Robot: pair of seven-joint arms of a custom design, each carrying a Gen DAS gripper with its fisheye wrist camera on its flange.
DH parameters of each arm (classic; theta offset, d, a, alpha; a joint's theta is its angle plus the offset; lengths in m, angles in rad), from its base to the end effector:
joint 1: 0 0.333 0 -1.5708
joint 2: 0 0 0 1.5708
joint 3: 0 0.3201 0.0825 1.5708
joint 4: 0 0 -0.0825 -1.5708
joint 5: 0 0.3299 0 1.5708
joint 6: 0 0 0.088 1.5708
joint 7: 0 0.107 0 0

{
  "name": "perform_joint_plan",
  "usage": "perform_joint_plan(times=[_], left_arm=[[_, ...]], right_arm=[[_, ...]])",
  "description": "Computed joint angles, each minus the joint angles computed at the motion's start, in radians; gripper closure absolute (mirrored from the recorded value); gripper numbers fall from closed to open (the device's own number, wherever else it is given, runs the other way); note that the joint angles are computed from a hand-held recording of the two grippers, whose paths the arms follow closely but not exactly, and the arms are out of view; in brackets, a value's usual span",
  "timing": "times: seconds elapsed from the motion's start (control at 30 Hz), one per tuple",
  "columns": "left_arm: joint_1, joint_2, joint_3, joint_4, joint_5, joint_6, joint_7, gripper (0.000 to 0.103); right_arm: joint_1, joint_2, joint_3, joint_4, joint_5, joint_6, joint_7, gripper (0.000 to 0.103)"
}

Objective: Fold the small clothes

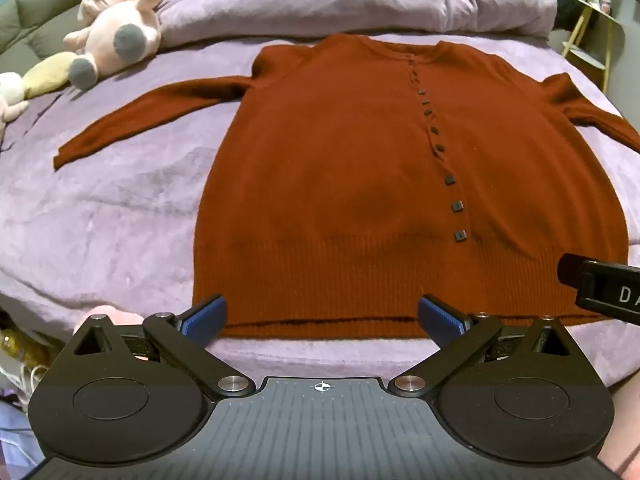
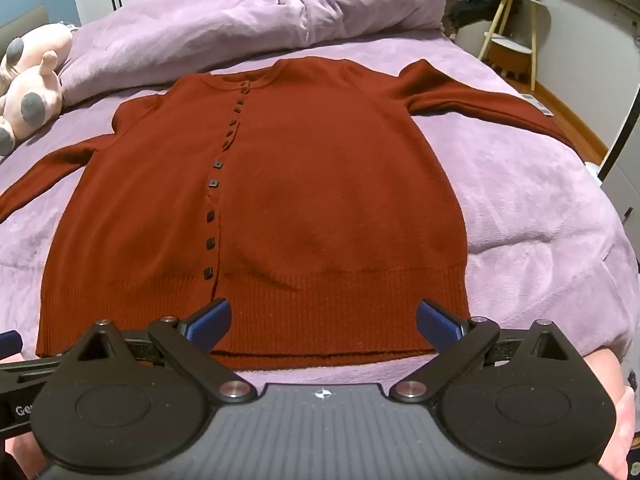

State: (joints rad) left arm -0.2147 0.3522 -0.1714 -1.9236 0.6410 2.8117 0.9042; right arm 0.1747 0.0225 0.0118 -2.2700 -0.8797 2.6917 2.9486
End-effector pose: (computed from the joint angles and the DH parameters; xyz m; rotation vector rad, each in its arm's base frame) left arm 0.5642 -0.2493 0.4041 -1.6281 2.0853 -0.5897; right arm 0.4932 0.1187 0.4219 -1.4147 2.2822 -0.7295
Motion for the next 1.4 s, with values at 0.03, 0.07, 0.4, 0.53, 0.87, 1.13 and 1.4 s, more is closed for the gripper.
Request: perform_joint_plan(times=[0.03, 0.07, 0.4, 0.53, 0.87, 1.13, 1.4], left_arm=[[0.000, 0.000, -0.001, 0.000, -0.001, -0.002, 0.001, 0.000], [0.000, 0.000, -0.001, 0.000, -0.001, -0.004, 0.000, 0.000], [0.010, -0.001, -0.011, 0.000, -0.027, -0.013, 0.023, 0.000], [0.012, 0.001, -0.014, 0.003, -0.039, -0.020, 0.030, 0.000], [0.014, 0.001, -0.018, 0.005, -0.058, -0.031, 0.042, 0.000], [0.016, 0.005, -0.022, 0.012, -0.074, -0.041, 0.053, 0.000], [0.021, 0.007, -0.028, 0.012, -0.093, -0.040, 0.070, 0.000]], right_arm=[[0.000, 0.000, 0.000, -0.001, 0.001, 0.004, 0.000, 0.004], [0.000, 0.001, 0.000, -0.001, -0.001, 0.004, 0.001, 0.004], [0.002, -0.001, 0.000, 0.003, 0.000, -0.003, 0.001, 0.004], [-0.001, -0.006, -0.001, -0.008, -0.023, 0.006, 0.023, 0.004], [-0.001, -0.005, 0.000, -0.002, -0.017, 0.002, 0.022, 0.004], [0.000, 0.000, 0.000, 0.004, -0.022, 0.000, 0.026, 0.004], [-0.002, -0.004, -0.001, -0.001, -0.027, 0.006, 0.031, 0.004]])
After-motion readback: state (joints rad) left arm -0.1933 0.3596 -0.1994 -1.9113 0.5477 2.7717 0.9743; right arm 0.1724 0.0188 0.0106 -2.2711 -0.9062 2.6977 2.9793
